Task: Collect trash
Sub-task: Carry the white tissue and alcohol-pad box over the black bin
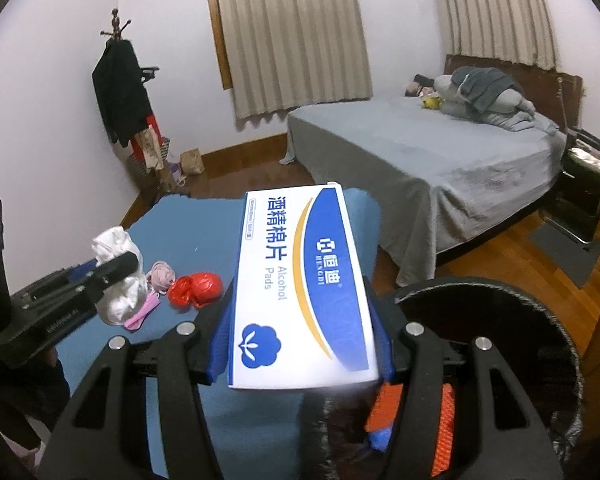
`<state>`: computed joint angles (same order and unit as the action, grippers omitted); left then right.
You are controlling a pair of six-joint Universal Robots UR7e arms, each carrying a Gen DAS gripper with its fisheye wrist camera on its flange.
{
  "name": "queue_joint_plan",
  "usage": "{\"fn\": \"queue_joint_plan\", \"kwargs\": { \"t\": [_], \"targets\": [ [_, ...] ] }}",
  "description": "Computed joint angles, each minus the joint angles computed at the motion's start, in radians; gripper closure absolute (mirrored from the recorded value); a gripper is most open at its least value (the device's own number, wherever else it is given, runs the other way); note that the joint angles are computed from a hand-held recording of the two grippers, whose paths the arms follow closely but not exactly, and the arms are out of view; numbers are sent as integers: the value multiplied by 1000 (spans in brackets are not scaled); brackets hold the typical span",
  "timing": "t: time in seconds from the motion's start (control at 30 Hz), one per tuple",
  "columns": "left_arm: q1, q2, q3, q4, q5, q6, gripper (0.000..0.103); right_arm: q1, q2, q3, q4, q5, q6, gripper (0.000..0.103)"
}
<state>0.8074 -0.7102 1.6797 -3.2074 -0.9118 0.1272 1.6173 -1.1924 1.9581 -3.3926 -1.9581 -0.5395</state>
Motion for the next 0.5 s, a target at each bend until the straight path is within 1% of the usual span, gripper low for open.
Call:
{"fn": "queue_joint_plan", "kwargs": {
  "t": [0.17, 0.5],
  "targets": [
    [-21, 29, -28, 14, -37, -4, 71, -17, -47, 26, -27, -3, -10, 49],
    [-63, 85, -81, 31, -125, 21, 71, -65, -129, 81, -104, -41, -11, 49]
  ]
}}
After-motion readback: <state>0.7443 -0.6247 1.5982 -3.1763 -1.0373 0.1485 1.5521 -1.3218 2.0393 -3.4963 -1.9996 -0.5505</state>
